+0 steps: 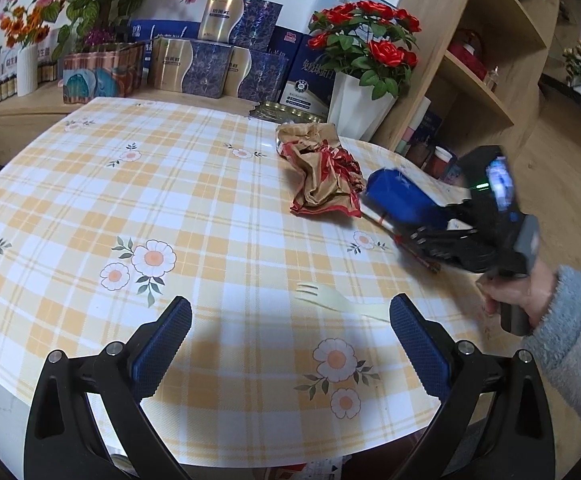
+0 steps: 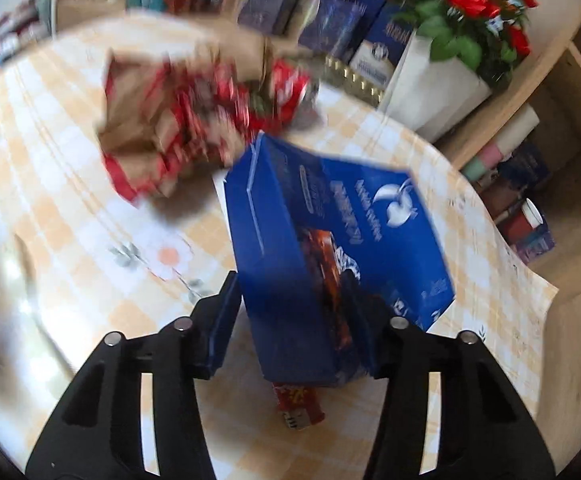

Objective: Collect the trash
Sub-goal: 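Grasp the blue coffee bag with the right tool while the left tool grasps the crumpled paper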

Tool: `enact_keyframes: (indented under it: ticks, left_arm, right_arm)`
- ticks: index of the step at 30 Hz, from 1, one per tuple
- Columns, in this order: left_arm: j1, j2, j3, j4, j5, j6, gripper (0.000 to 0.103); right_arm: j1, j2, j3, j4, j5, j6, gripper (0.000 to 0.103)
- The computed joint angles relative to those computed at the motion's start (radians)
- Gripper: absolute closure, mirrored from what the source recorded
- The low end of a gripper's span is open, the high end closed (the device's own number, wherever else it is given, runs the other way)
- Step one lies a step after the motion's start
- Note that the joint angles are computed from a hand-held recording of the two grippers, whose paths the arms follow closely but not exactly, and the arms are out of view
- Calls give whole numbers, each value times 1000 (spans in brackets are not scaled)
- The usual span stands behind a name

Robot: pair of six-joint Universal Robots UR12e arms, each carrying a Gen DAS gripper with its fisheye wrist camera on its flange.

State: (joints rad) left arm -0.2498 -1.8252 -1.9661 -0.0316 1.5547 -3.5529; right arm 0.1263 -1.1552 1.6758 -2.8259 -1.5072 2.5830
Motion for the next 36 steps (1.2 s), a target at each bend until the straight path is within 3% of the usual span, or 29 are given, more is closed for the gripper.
enact_keyframes:
  ticks: [2,6,13,16,21,24,26,31,36]
  left_arm:
    - [8,-2,5,-2,-10,-10,6]
    - [15,-14,28,-15,-22,-7,6]
    - [22,-46,91,-48,-59,1,6]
    - [22,-57,113,-63,-69,3,6]
    - [34,-75,145,-99,-137,-37,6]
    - [49,-95,170,-106,-209,-100,6]
    - [53,-115,196,-111,-225,-121,10]
    - [60,-159,262,-165,-230,-141,24]
    - [62,-210,332,-196,-187,-141,29]
  right_arm:
    - [-18,-28,15,-41,49,41,62]
    - [-69,-71,28,-55,154,157,62]
    - [-181,-100,23,79,338,438,62]
    - [-215,-108,47,58,386,509,62]
    - [-238,-109,62,24,375,549,62]
    - [-225,-104,72,-20,289,514,62]
    - [-230,-102,86,-66,293,527,62]
    - [-253,-107,113,-163,340,605,62]
    - [-267,-124,129,-210,376,617,62]
